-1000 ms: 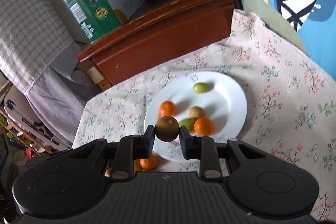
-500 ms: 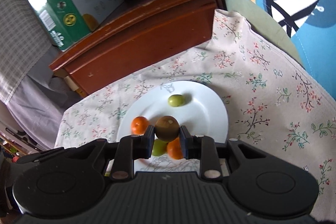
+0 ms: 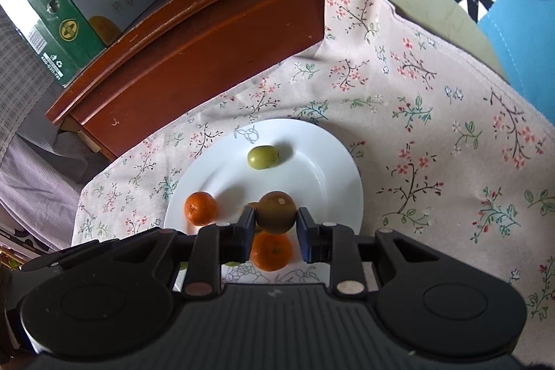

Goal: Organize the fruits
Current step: 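Carry the lime and kiwi over the plate and open both grippers, then withdraw both tools from the plate toward the remaining fruit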

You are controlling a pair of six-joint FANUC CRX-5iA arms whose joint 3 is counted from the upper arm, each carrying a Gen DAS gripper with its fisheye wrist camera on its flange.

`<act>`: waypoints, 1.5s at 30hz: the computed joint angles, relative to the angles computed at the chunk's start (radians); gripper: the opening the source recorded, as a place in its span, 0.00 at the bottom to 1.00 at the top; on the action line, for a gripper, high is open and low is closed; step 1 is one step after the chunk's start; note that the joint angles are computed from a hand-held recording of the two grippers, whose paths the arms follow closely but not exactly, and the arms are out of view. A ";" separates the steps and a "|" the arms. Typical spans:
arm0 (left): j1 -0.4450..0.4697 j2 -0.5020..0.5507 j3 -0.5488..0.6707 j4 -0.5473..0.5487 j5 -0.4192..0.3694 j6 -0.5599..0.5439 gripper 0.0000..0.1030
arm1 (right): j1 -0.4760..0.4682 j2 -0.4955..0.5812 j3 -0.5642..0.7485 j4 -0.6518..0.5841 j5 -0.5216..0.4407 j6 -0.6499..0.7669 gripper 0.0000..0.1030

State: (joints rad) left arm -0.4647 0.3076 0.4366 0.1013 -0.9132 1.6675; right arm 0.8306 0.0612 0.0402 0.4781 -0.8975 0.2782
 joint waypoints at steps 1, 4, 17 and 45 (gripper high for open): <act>0.000 0.002 0.003 0.000 -0.001 0.002 0.26 | -0.001 0.003 0.002 -0.002 -0.001 0.000 0.25; 0.002 0.007 0.011 0.003 -0.004 0.008 0.26 | -0.006 0.010 0.004 -0.009 -0.001 -0.008 0.25; -0.012 -0.032 0.055 -0.126 -0.024 0.136 0.89 | -0.012 -0.018 -0.041 0.044 0.071 -0.096 0.29; 0.007 -0.115 0.042 -0.249 -0.157 0.229 0.89 | 0.067 -0.019 -0.017 0.012 0.046 0.041 0.33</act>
